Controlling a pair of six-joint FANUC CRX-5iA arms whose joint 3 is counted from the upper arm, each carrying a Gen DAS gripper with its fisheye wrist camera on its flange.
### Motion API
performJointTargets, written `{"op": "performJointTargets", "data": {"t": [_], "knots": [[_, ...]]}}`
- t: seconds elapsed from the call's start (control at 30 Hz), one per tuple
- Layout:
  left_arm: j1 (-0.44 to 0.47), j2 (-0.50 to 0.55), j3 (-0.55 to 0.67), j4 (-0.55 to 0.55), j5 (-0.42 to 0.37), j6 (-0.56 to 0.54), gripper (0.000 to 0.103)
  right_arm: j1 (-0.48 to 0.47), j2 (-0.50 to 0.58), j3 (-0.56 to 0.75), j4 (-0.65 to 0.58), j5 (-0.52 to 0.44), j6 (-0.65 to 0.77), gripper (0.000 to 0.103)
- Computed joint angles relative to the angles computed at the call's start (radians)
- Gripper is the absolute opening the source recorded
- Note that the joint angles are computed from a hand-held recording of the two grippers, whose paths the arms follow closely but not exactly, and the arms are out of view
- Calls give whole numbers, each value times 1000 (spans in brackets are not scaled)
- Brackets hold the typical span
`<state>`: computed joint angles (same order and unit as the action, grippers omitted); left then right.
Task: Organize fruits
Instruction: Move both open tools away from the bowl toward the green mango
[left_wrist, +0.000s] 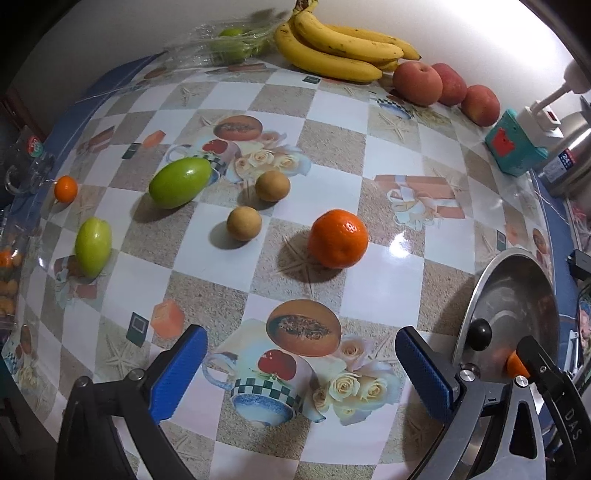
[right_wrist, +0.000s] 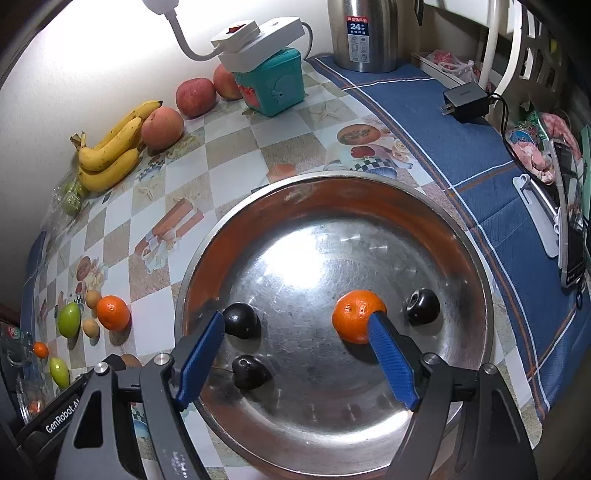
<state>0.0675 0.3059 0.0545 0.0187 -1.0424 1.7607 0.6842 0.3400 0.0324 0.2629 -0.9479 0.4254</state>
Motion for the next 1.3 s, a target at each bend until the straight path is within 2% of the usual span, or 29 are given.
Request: {"op": "performJointTargets", "data": {"t": [0.07,0.1,0.47,0.73,1.03,1.3], "knots": [[2,-3,-3,0,6,1,103,1,1,0,4,-1,-1,94],[2,-4,-3,-4,6,2,103,1,1,-1,7,1,-2,94],[-6,-13,3,-40,13,17,103,10,-1,-17,48,4,-27,95],[19,-36,-9,-27,35,-45,103,31,-4,-22,85,29,-29,95],[95,-85,-44,-41,62,-89,103,80,32,41,48,42,81,95],[185,-113,-87,4,73,-101,103,129,84,120,19,21,169,95]]}}
